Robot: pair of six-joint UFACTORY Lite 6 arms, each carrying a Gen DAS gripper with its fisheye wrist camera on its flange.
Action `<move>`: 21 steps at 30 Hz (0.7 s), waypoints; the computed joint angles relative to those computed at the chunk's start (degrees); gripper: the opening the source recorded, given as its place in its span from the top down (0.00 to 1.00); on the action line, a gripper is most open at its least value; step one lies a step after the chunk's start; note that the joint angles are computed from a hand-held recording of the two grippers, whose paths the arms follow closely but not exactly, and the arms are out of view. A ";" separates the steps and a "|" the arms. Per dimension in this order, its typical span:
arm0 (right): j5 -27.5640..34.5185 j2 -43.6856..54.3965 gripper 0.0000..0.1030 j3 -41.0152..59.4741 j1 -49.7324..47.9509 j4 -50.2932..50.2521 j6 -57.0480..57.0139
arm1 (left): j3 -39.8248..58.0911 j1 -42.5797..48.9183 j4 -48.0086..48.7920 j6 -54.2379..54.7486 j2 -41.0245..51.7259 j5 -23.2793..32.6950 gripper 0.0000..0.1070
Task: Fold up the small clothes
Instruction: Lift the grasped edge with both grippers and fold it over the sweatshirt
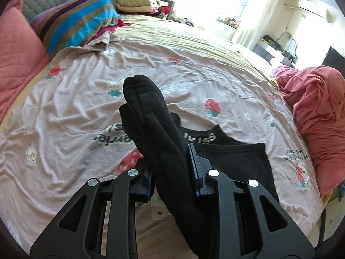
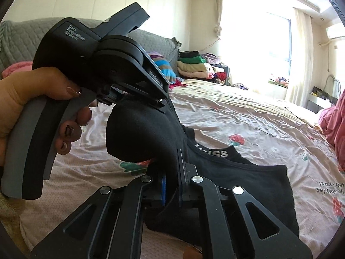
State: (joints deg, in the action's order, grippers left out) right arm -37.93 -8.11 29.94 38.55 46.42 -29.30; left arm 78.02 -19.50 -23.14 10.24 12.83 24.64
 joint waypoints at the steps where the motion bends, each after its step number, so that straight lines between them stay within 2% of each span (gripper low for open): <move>1: 0.44 -1.58 0.94 -1.06 -0.39 0.13 -0.06 | 0.42 -0.70 0.97 -1.12 -0.02 0.05 0.83; 11: 3.82 -10.39 0.94 -6.78 -3.43 0.79 -0.24 | 3.35 -6.94 10.03 -11.65 0.06 0.98 0.83; 21: 9.48 -19.64 0.94 -13.14 -11.20 -5.40 4.52 | 8.93 -14.18 19.27 -21.81 3.40 2.72 0.83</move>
State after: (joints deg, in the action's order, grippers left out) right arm -28.44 -27.75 16.79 27.35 41.03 -24.78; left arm 86.96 -33.69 -3.86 -11.57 16.22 27.37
